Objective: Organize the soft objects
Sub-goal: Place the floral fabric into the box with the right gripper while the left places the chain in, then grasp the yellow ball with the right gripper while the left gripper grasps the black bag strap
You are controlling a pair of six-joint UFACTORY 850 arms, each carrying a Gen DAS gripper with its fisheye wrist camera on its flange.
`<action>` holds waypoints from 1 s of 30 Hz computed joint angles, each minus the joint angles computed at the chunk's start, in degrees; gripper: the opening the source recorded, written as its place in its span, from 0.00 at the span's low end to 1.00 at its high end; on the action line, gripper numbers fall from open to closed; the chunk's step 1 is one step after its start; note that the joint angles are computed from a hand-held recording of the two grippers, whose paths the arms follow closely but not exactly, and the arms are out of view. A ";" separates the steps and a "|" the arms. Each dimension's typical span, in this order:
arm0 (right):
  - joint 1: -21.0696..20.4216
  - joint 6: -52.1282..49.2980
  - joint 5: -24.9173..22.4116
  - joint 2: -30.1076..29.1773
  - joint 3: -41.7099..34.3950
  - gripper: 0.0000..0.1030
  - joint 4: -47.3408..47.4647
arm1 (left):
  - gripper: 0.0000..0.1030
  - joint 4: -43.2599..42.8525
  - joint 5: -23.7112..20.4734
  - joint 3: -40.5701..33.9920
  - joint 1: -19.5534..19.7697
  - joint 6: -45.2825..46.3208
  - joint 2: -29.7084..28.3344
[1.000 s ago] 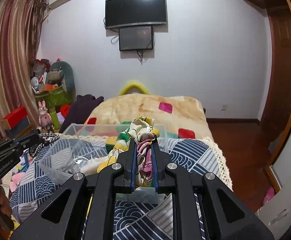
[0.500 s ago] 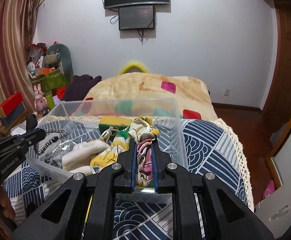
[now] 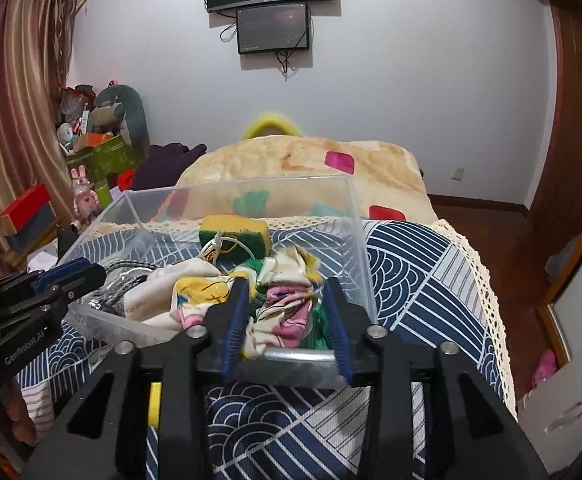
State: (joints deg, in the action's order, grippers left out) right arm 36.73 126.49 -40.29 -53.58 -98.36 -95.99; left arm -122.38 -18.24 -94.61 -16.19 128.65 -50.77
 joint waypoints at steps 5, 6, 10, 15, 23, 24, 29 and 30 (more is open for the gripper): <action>0.46 2.50 -0.67 1.49 2.17 0.50 -2.27 | 0.45 1.41 -3.12 2.78 0.73 -2.17 2.39; 0.59 2.74 -0.89 1.73 2.48 0.52 -2.69 | 0.49 0.75 -3.67 3.59 0.89 -1.51 3.03; 1.70 3.55 -3.44 3.05 4.28 0.68 -4.74 | 0.69 -4.43 -5.30 7.18 1.22 4.11 5.64; 3.32 5.28 -5.78 4.40 6.41 0.74 -8.26 | 0.96 -7.32 -6.62 11.41 1.74 8.05 8.38; 4.31 8.17 -5.83 4.53 7.80 0.81 -10.91 | 0.99 -3.59 -4.40 14.24 2.03 6.76 8.60; 4.38 8.03 -5.55 4.33 7.65 0.81 -10.75 | 0.99 -3.28 -4.23 14.52 1.97 6.68 8.38; 4.50 8.25 -3.92 3.17 7.36 0.81 -9.78 | 0.99 5.52 -1.94 14.05 1.46 -0.85 6.12; 4.41 8.14 -3.22 2.87 7.14 0.81 -9.49 | 0.99 7.27 -1.68 13.89 1.37 -2.62 5.78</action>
